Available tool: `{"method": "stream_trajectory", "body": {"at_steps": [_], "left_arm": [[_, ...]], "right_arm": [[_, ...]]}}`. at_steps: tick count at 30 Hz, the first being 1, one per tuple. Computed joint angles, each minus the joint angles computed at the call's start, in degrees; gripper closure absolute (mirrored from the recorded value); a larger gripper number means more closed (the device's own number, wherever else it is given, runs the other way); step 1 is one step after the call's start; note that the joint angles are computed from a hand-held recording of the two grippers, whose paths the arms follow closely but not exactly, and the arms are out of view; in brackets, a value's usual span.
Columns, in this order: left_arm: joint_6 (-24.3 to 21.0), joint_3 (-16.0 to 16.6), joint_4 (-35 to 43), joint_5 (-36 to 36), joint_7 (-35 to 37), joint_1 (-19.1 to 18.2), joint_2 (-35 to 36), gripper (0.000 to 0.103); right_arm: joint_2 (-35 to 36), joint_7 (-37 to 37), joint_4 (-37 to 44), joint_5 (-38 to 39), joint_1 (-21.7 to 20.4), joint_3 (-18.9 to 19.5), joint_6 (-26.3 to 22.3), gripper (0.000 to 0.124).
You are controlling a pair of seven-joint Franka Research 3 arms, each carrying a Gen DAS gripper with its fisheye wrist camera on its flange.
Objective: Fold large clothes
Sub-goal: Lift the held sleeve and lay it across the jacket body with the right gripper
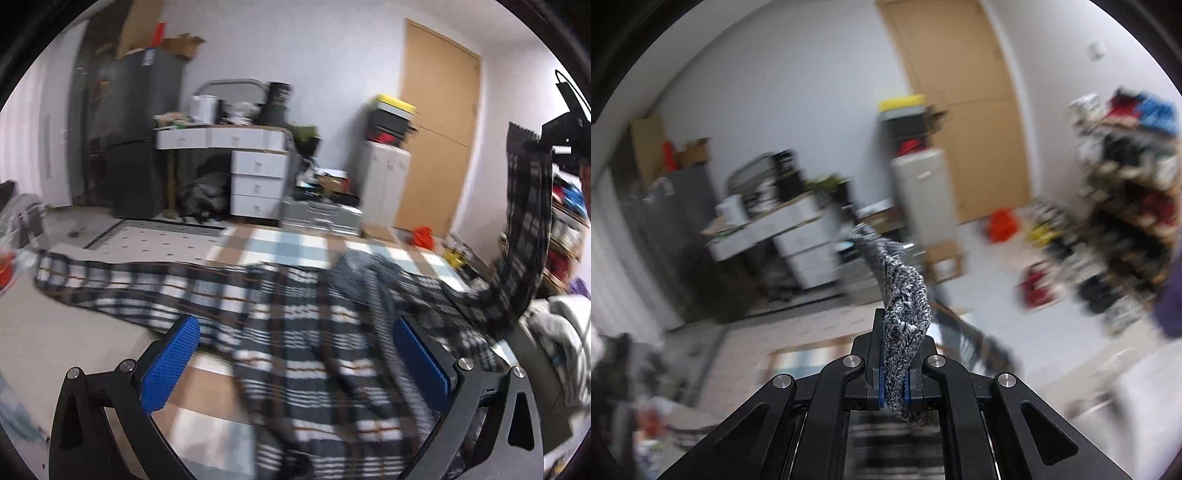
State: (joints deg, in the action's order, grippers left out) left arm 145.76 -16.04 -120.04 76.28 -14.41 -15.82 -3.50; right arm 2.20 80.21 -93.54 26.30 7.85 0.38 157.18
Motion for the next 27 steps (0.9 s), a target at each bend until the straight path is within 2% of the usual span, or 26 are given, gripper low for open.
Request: {"method": "stream_trajectory", "body": {"at_steps": [2, 5, 7, 11, 17, 19, 22, 23, 24, 26, 27], "left_arm": [[-1.6, 0.0, -1.6, 0.3, -1.6, 0.2, -1.6, 0.001], [-2.5, 0.2, -4.2, 0.5, -3.7, 1.2, -3.9, 0.001], [-1.3, 0.4, -5.9, 0.2, -5.0, 2.1, -5.4, 0.001], [2.6, 0.9, -8.2, -0.1, -8.1, 4.3, -7.2, 0.001], [4.8, 0.2, -9.7, 2.1, -11.4, 6.5, -8.8, 0.001], [5.2, 0.0, -10.0, 2.9, -11.9, 6.9, -9.2, 0.001], [5.6, -0.3, -10.0, 3.8, -12.6, 7.2, -9.3, 0.001], [5.5, -0.3, -10.0, 4.0, -12.5, 7.2, -9.3, 0.001], [5.4, -0.4, -10.0, 4.1, -12.4, 7.2, -9.3, 0.001], [5.3, -0.5, -9.9, 4.3, -12.5, 7.2, -9.2, 0.001], [5.2, -0.6, -9.9, 4.4, -12.5, 7.2, -9.2, 0.001]], "right_arm": [[1.3, -1.8, -0.5, 3.9, 1.4, 1.7, 0.4, 0.118], [5.6, -0.8, 0.5, 5.4, 4.2, 4.0, -1.7, 0.118], [10.2, 2.2, 3.1, 4.3, 6.3, 5.1, -4.8, 0.118], [17.8, 6.6, 6.8, 0.2, 10.1, 6.0, -7.0, 0.118], [25.6, 8.7, 9.6, 0.6, 12.0, 8.0, -7.5, 0.117], [26.5, 6.7, 8.4, 3.1, 11.5, 9.9, -4.8, 0.117], [26.7, 5.8, 7.8, 4.6, 11.3, 10.7, -6.6, 0.116], [27.2, 5.8, 8.2, 5.1, 11.1, 10.9, -8.6, 0.116], [28.5, 7.1, 10.5, 4.6, 11.4, 10.5, -11.7, 0.112], [31.2, 5.8, 14.3, 9.1, 8.5, 12.9, -20.4, 0.085], [32.1, 4.1, 15.5, 12.5, 6.9, 14.3, -23.4, 0.041]]}}
